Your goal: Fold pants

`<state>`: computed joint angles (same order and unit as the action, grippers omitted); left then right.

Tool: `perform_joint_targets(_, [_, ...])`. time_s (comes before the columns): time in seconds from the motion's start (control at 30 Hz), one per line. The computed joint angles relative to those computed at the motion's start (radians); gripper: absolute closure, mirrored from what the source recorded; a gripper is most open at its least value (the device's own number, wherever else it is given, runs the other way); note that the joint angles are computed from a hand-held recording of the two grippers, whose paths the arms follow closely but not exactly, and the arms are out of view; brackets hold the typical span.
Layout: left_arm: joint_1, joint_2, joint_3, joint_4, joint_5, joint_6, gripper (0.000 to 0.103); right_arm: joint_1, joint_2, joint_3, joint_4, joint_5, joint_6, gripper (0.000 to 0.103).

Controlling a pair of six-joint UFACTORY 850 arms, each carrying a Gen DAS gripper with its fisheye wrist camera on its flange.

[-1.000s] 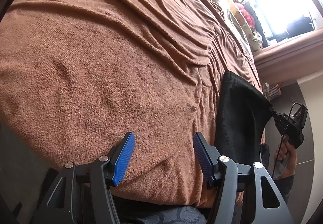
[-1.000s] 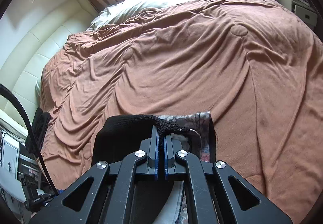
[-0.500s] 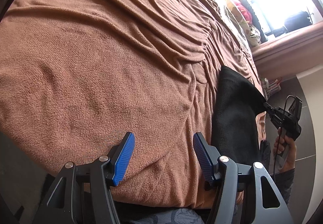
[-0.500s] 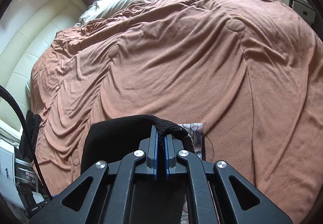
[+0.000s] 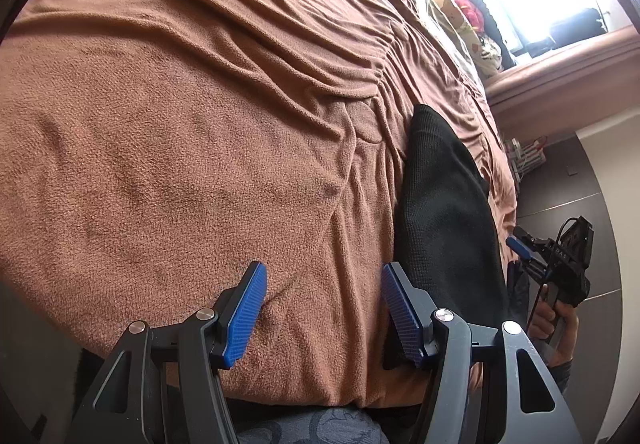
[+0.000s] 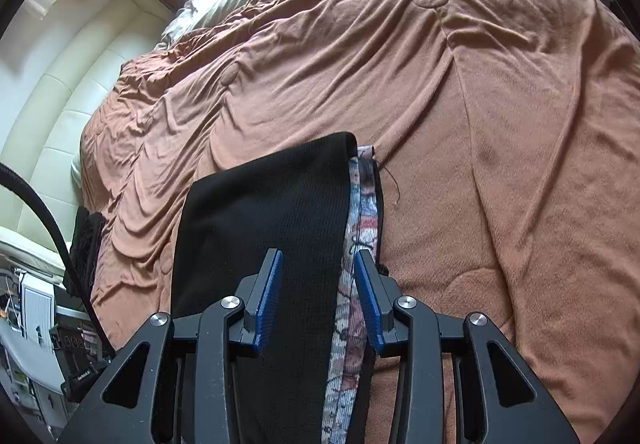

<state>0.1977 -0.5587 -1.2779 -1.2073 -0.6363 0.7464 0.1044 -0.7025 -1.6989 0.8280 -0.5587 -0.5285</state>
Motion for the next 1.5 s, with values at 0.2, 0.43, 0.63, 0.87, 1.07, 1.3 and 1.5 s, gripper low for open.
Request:
perform_joint_targets(0.2, [-0.006, 0.007, 0.008, 0.005, 0.002, -0.001, 0.041, 0.006, -0.016, 0.004, -0.024, -0.007, 0.017, 0.068])
perform_joint_targets(0.43, [-0.009, 0.02, 0.025, 0.003, 0.013, -0.002, 0.041, -0.007, -0.016, 0.012, 0.057, -0.027, -0.043, 0.068])
perform_joint_targets(0.63, [-0.008, 0.024, 0.033, 0.01, 0.019, -0.014, 0.041, -0.009, 0.0, 0.046, 0.152, -0.018, -0.154, 0.068])
perform_joint_targets(0.87, [-0.032, 0.01, -0.002, 0.047, 0.023, -0.034, 0.041, 0.007, -0.023, 0.034, 0.093, 0.017, -0.092, 0.069])
perform_joint_targets(1.07, [-0.061, -0.015, -0.054, 0.09, 0.018, -0.059, 0.041, 0.028, 0.029, 0.094, 0.049, 0.101, -0.084, 0.099])
perform_joint_targets(1.3, [-0.104, -0.061, -0.124, 0.154, -0.007, -0.098, 0.041, 0.014, 0.106, 0.196, 0.133, 0.165, -0.165, 0.101])
perform_joint_targets(1.5, [-0.129, -0.091, -0.164, 0.168, -0.031, -0.115, 0.041, 0.014, 0.101, 0.207, 0.07, 0.168, -0.088, 0.101])
